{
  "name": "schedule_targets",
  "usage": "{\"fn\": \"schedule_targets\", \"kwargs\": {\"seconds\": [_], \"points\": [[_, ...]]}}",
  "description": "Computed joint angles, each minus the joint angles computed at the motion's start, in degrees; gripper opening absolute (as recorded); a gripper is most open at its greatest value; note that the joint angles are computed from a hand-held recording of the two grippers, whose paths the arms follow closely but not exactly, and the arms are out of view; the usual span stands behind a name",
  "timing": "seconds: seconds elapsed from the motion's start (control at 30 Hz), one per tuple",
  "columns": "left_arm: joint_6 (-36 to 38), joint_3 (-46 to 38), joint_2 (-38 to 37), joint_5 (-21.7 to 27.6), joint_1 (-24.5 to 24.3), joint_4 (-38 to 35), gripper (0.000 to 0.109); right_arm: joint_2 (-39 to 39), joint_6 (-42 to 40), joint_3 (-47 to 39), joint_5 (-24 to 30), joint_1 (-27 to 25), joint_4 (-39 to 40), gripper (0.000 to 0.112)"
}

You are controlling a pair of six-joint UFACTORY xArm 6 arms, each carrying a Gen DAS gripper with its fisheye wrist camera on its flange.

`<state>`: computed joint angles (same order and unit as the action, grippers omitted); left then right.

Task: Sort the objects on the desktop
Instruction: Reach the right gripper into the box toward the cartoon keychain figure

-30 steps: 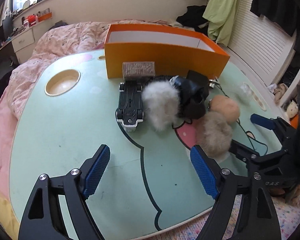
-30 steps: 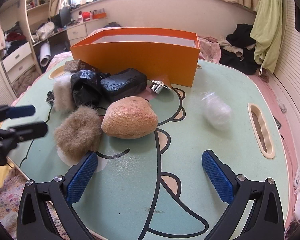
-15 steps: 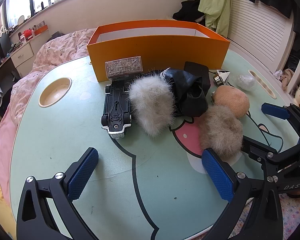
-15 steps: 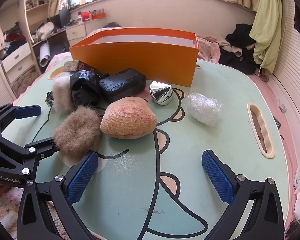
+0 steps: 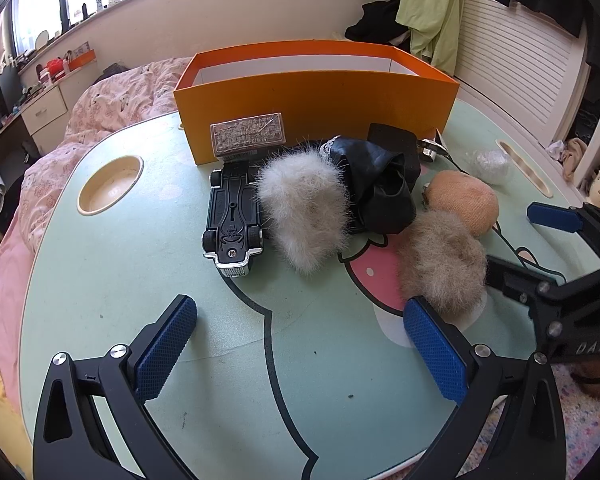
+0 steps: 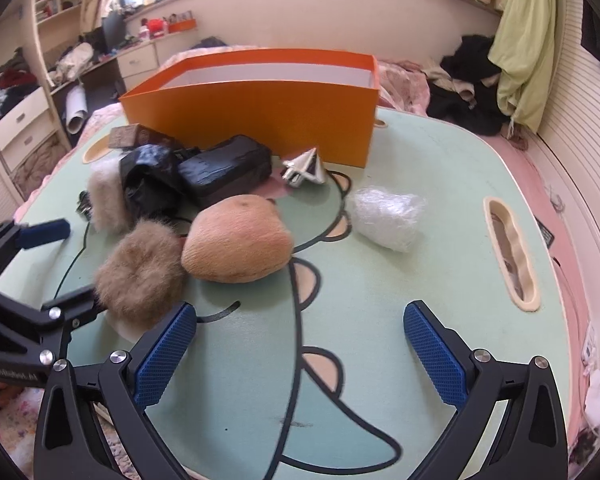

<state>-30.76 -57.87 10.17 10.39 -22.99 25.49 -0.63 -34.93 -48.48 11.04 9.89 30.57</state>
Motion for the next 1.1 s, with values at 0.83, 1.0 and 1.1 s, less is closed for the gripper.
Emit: {"fn": "schedule_targets", "kwargs": {"seconds": [0.83, 1.0, 1.1], "points": [[-3.5, -0.3, 0.3, -0.2, -0.2, 3.0, 0.103, 24.2, 32.8, -44.3, 35.5, 2.2, -28.0, 0.103], [-3.5, -0.3, 0.3, -0.2, -0.2, 3.0, 0.103, 23.3, 30.6, -44.7, 36.9, 2.3, -25.8, 0.096], [-3.6, -0.3, 0.4, -0.2, -0.1, 3.0, 0.103, 22.2, 25.4, -46.6, 40.0, 2.5, -20.9, 0.089]]}}
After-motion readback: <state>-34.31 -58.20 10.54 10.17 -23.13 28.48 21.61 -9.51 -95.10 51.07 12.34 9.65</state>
